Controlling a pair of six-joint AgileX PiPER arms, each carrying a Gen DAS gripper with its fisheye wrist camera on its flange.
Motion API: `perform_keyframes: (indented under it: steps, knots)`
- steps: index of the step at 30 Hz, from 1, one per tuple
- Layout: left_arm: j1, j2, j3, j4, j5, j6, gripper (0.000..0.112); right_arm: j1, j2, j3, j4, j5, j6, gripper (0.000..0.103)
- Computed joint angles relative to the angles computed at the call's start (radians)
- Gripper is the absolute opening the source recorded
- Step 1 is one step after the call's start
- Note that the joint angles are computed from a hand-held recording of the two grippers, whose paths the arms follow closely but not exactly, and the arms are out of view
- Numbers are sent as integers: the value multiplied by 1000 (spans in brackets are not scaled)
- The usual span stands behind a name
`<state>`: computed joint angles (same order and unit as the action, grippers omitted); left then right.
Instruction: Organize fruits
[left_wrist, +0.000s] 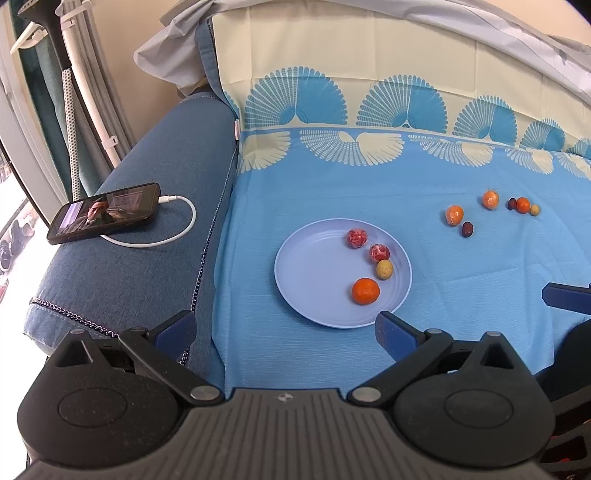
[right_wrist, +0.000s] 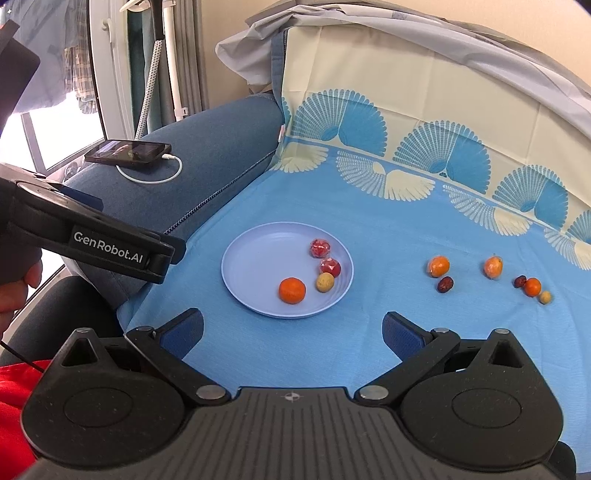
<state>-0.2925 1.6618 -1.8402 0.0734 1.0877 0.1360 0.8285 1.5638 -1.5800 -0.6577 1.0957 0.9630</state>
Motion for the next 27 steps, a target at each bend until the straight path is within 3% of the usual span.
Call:
perform_keyframes:
  steps: [27]
  knots:
    - [-13, 35, -27, 9, 23, 2, 103, -28, -5, 26, 40, -22, 12, 102]
